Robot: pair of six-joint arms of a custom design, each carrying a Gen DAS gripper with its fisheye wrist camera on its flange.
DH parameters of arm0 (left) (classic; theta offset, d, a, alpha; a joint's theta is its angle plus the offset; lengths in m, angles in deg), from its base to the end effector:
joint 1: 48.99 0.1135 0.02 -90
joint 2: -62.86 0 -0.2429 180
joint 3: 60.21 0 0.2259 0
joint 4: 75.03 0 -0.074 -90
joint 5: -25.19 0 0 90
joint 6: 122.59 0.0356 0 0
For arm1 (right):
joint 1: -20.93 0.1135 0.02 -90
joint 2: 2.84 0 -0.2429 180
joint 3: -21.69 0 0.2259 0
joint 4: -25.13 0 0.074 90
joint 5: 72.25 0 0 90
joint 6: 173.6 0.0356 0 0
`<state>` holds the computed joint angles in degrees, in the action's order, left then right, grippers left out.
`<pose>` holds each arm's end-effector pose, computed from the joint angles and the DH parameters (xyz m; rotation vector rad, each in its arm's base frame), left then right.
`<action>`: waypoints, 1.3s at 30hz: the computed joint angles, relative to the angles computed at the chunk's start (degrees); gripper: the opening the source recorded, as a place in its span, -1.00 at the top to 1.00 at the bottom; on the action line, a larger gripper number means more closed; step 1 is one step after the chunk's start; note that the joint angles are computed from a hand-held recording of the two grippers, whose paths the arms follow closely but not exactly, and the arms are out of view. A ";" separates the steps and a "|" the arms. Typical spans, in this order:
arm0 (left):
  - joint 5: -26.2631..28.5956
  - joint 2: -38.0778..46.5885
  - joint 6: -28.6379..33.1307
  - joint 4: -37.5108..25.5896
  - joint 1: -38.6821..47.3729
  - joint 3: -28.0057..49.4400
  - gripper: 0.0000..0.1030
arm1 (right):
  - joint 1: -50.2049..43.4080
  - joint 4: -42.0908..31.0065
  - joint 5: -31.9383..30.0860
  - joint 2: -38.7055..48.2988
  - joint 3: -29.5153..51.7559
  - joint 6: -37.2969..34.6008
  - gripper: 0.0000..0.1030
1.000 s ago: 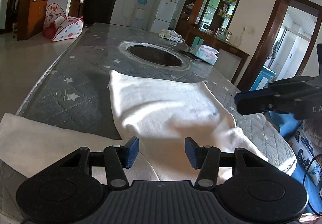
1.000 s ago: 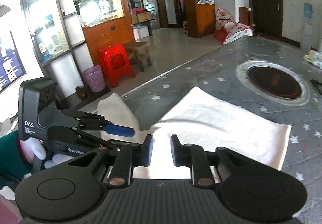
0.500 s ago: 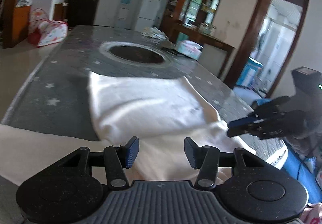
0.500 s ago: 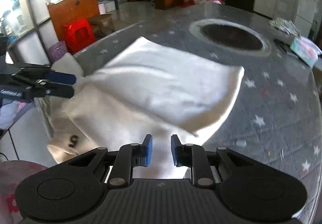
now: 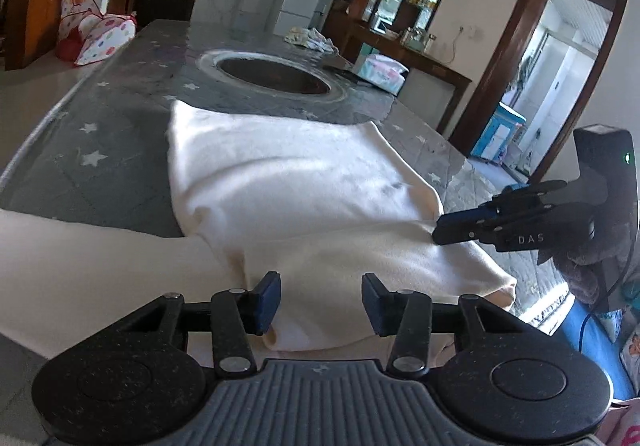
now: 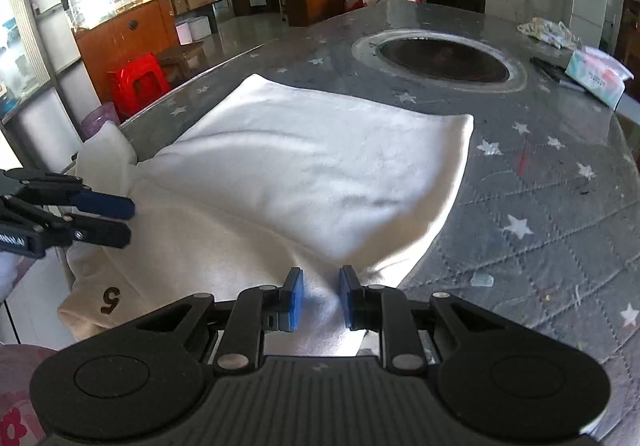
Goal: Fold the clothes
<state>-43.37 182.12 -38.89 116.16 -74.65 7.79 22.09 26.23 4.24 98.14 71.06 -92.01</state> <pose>0.3207 -0.1685 0.0802 0.5878 2.2378 -0.7149 0.2754 0.0139 0.0911 -0.3057 2.4136 0.2322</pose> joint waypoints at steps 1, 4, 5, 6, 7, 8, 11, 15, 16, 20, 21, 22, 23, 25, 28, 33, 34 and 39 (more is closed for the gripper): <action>0.39 -0.73 -0.23 0.65 0.41 -0.98 0.08 | 0.42 -0.05 0.21 -0.69 -0.26 -0.19 0.63; 1.14 -3.08 -0.52 3.14 1.55 -4.86 0.08 | 1.57 -0.88 -0.71 -2.38 -0.68 -1.17 0.60; 1.34 -3.46 -0.39 3.48 1.69 -5.64 0.08 | 2.14 -0.95 -0.67 -2.46 -0.73 -1.60 0.58; 1.55 -3.81 -0.24 3.79 1.82 -6.39 0.08 | 2.65 -0.97 -0.73 -2.45 -0.77 -1.97 0.58; 1.75 -4.17 -0.09 4.10 1.95 -7.13 0.08 | 3.05 -0.91 -0.93 -2.19 -0.77 -2.18 0.57; 1.32 -4.11 0.07 3.68 1.77 -7.20 0.08 | 3.42 -0.85 -1.06 -1.73 -0.68 -2.26 0.57; 0.72 -3.83 -0.37 3.18 1.75 -7.35 0.08 | 4.65 -0.87 -0.51 -0.06 -0.35 -2.17 0.55; 0.57 -5.75 -2.18 6.29 3.51 -10.20 0.08 | 5.21 -0.70 -0.09 -0.99 -1.26 -2.64 0.41; 0.14 -6.64 -2.67 7.46 4.23 -11.21 0.08 | 5.22 -0.77 -0.16 -1.41 -1.43 -2.65 0.40; -4.56 -8.39 -5.82 10.75 7.93 -13.36 0.08 | 5.26 -1.04 -0.40 -1.73 -1.28 -2.73 0.38; -6.19 -8.59 -6.71 11.34 8.93 -13.64 0.08 | 5.32 -1.06 -0.46 -1.65 -1.20 -2.71 0.38; -8.55 -8.51 -7.28 11.42 9.70 -13.54 0.08 | 5.38 -1.08 -0.51 -1.58 -1.12 -2.69 0.38; -11.29 -8.27 -7.65 11.48 10.31 -13.29 0.08 | 5.44 -1.10 -0.57 -1.51 -1.04 -2.66 0.38; -15.28 -7.39 -8.44 11.57 11.93 -12.54 0.08 | 5.57 -1.15 -0.69 -1.36 -0.88 -2.62 0.37; -20.46 -5.56 -9.98 11.37 14.09 -10.59 0.08 | 5.95 -1.22 -0.54 -1.36 -0.70 -2.52 0.37; -25.36 -1.68 -14.73 7.78 17.65 -5.46 0.04 | 6.21 -1.47 -0.23 -1.76 -0.62 -2.32 0.35; -24.63 -0.72 -15.78 7.24 18.71 -4.59 0.03 | 6.24 -1.43 -0.16 -1.80 -0.66 -2.23 0.35; -15.76 4.02 -21.85 4.52 24.00 0.13 0.01 | 6.44 -1.69 -0.01 -1.90 -0.48 -2.15 0.34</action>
